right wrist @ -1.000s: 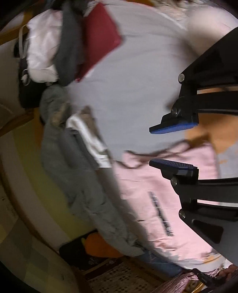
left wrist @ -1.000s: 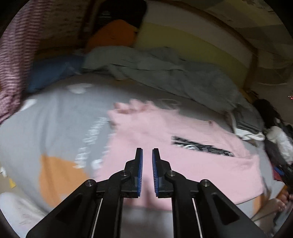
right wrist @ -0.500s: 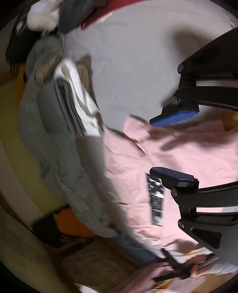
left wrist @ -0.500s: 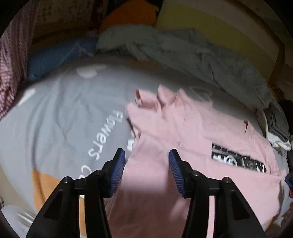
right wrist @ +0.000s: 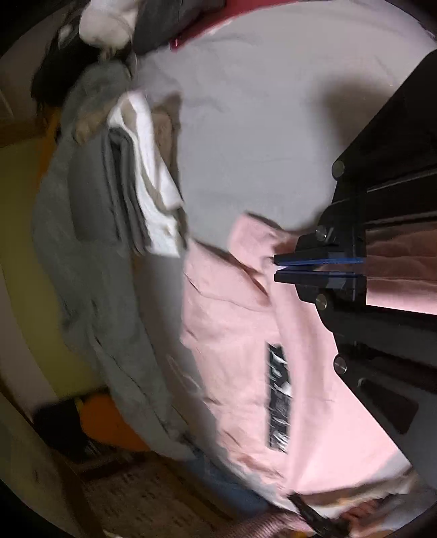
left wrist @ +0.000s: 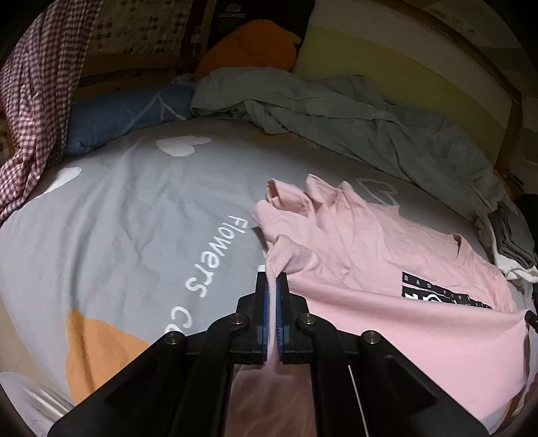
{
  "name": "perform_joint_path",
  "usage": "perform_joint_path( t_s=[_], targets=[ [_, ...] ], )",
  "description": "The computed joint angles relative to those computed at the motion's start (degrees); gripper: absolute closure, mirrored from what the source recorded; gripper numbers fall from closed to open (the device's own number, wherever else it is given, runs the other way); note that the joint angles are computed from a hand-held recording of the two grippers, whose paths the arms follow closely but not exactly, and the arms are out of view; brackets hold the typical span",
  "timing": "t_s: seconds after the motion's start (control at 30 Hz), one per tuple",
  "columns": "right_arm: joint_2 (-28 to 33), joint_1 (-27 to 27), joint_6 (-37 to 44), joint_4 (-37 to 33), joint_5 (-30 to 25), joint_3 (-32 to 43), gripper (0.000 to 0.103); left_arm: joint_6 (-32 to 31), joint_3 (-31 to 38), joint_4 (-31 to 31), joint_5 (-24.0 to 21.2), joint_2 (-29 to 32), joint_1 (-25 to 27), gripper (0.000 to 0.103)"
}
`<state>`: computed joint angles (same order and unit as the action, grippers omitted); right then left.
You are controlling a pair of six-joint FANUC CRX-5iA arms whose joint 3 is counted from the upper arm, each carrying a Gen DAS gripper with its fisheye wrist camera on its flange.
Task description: Fold small clothes
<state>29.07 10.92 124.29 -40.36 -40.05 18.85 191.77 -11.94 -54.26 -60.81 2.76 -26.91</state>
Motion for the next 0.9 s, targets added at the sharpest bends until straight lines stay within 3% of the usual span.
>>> perform_joint_path(
  t_s=[0.1,0.17,0.23,0.3,0.33,0.4,0.43,0.53,0.6,0.67,0.73,0.8,0.9],
  targets=[
    [0.22,-0.10,1.35,-1.71,0.93,0.81,0.101,-1.25,-0.63,1.11,1.73,-0.08,1.26,0.099],
    [1.16,2.31,-3.46,5.74,1.68,1.23,0.101,-5.37,-0.07,3.58,2.76,0.91,3.01,0.093],
    [1.81,3.62,-7.97,10.56,2.84,0.56,0.101,-4.01,0.46,1.23,0.61,1.73,1.44,0.089],
    [1.89,3.24,-9.57,10.47,2.67,0.25,0.096,1.17,2.47,-3.81,-8.04,3.67,-3.02,0.089],
    [1.39,2.55,-9.00,8.92,2.85,-0.15,0.087,3.68,3.90,-6.59,-13.61,5.05,-5.75,0.087],
    [-0.55,1.34,-7.04,5.73,6.22,-2.46,0.078,6.71,4.97,-10.76,-19.61,5.82,-9.55,0.075],
    [-1.49,0.78,-5.79,4.08,7.96,-3.48,0.070,7.39,4.33,-12.34,-18.79,4.79,-10.69,0.070],
    [-2.42,-1.31,-3.76,-0.41,10.10,-3.74,0.050,5.42,4.40,-15.47,-13.71,3.41,-12.82,0.066],
    [-0.86,-2.61,-6.30,-0.96,7.58,-0.82,0.050,-0.21,6.92,-15.25,-9.38,4.69,-12.45,0.056],
    [2.50,-4.31,-8.74,-2.06,1.00,4.76,0.050,-3.08,10.08,-15.35,-5.92,7.02,-11.96,0.042],
    [6.54,-5.27,-10.76,-2.24,-7.04,10.93,0.050,-5.89,13.44,-13.07,0.37,9.26,-9.91,0.039],
    [10.67,-5.59,-11.96,-2.11,-14.33,16.88,0.050,-8.53,15.61,-8.87,9.68,10.94,-6.38,0.039],
    [16.31,-5.27,-14.28,-1.77,-22.26,24.91,0.050,-17.25,20.74,0.45,19.88,16.11,-1.48,0.039]
  ],
)
